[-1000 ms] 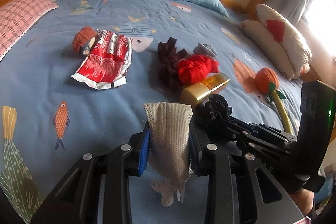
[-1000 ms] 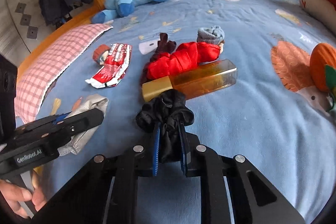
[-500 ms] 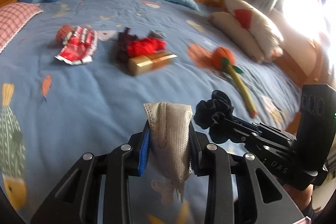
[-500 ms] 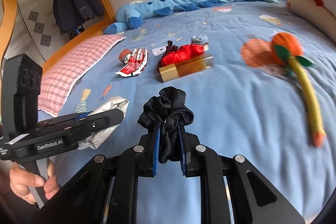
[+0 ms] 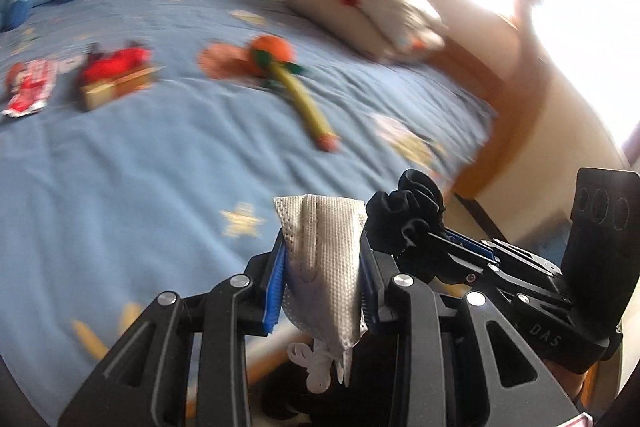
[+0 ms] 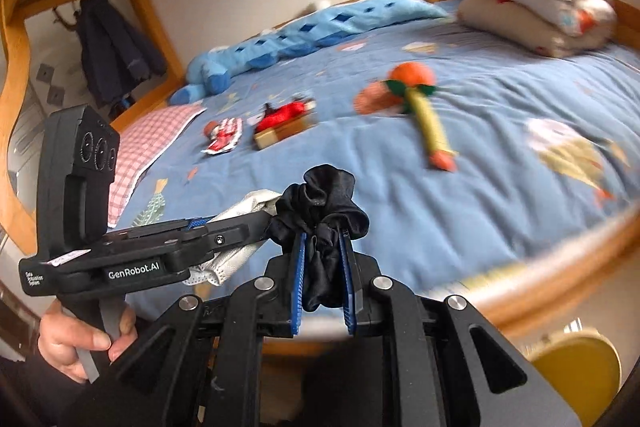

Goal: Collect trash
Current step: 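Carry the mesh bag and scrunchie over the yellow bucket with both tools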

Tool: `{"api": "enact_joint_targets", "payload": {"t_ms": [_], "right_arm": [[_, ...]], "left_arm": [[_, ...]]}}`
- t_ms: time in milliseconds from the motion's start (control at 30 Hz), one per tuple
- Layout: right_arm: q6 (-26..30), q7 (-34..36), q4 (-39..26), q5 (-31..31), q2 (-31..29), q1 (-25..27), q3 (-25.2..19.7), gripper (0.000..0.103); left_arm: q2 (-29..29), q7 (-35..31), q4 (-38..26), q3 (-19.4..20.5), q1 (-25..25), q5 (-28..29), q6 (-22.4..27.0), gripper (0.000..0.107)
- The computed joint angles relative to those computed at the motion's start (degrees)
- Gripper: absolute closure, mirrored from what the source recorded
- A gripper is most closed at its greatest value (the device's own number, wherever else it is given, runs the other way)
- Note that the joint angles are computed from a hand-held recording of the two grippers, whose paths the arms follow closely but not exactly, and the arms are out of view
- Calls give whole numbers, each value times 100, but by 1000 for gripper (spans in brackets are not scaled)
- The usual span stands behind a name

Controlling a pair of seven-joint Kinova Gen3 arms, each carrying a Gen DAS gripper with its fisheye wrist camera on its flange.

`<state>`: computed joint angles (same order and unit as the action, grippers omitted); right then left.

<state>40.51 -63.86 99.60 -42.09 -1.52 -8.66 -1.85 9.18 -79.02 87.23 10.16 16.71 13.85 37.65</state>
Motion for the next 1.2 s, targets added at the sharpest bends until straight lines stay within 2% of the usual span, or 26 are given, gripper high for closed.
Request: {"api": "enact_joint_targets", "payload": {"t_ms": [167, 300, 533, 667, 833, 1033, 1200], "right_arm": [[-27, -295, 693, 154, -727, 243, 391, 87], [-83, -541, 1125, 372, -1222, 295, 737, 87], [157, -1267, 1634, 1254, -1861, 565, 1075, 87], [312, -1637, 1837, 1622, -1960, 748, 1273, 88], [460, -1883, 2047, 2012, -2141, 977, 1471, 87], [578, -1950, 2170, 2174, -2196, 1070, 1690, 87], [577, -1924, 2199, 2175, -2130, 1092, 1770, 87]], "left_arm": [[321, -184, -330, 316, 462, -41, 74, 75], [565, -228, -579, 407, 822, -141, 166, 75], [1062, -281, -1045, 546, 1347, -208, 407, 75], [1414, -414, -1270, 659, 1544, -32, 577, 75], [1928, -364, -1916, 534, 1985, -293, 1088, 75], [2385, -410, -2622, 426, 2297, -489, 1507, 75], [2528, -367, -2847, 341, 2415, -552, 1666, 75]]}}
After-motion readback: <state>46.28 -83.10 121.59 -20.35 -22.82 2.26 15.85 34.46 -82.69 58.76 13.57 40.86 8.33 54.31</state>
